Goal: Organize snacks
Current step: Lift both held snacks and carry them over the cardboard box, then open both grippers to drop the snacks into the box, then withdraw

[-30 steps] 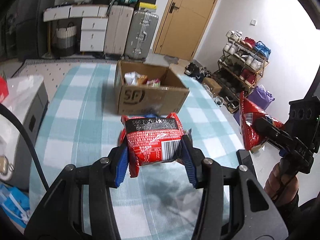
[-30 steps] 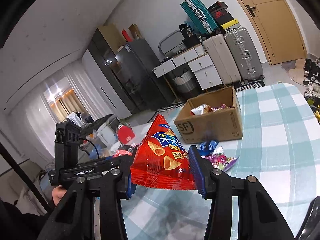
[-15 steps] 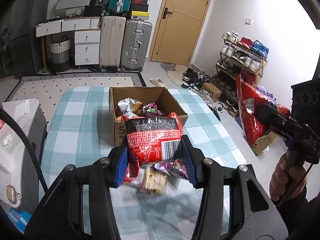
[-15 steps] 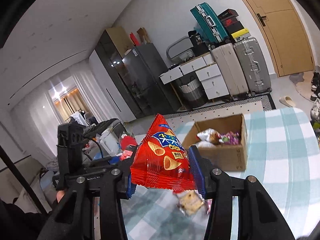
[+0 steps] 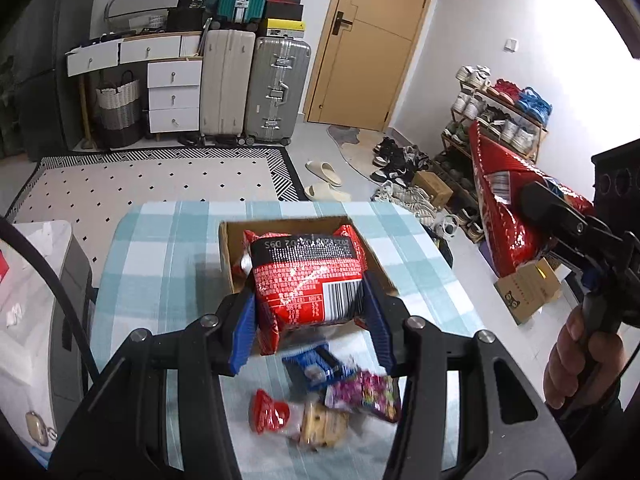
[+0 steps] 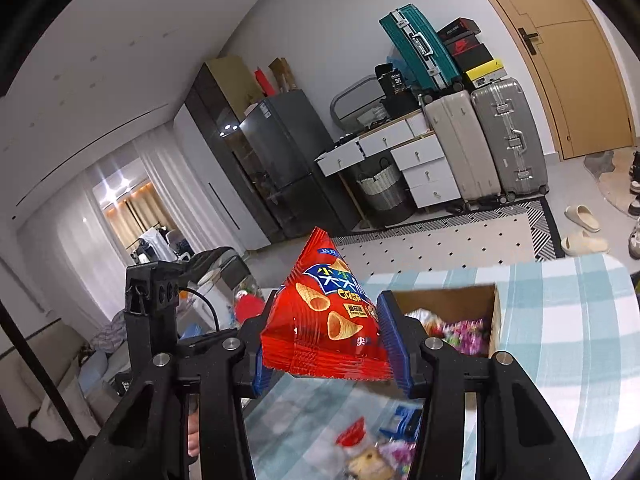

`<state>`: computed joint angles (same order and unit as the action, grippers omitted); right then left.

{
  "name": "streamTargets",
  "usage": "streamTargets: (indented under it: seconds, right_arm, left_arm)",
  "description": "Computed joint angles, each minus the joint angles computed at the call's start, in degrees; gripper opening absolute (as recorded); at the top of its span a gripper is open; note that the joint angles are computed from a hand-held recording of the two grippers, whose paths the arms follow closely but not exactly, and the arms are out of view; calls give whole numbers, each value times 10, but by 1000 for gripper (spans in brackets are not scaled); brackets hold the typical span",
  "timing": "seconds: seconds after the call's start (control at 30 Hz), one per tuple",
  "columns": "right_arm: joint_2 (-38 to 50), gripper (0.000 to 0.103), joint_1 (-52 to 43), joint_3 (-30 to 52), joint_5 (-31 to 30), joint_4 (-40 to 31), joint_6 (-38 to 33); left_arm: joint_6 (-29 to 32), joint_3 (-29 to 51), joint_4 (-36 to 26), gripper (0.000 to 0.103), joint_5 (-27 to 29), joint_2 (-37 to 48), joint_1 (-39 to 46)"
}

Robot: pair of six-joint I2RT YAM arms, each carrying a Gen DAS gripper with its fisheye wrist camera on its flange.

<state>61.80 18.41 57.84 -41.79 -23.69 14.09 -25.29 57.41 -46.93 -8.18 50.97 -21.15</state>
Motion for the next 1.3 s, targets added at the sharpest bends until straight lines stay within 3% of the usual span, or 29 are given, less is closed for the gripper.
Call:
streamTargets:
  seconds: [0.1,0.37,0.73,1.1,1.3]
  right_arm:
    - [52,47,7,43,16,5,-2]
    - [180,47,25,125,72,10,-28]
    - [326,47,56,184,181,11,-95]
    - [418,47,79,179,255,60,-103]
    - [443,48,80,178,261,75,-101]
  left_arm:
    - [25,29,23,45,55,66,51]
    - [66,76,100,45,98,234,100]
    - [96,93,187,45,108,417,125]
    - [125,115,217,46,118,496,144]
    - [131,135,212,48,124,524,153]
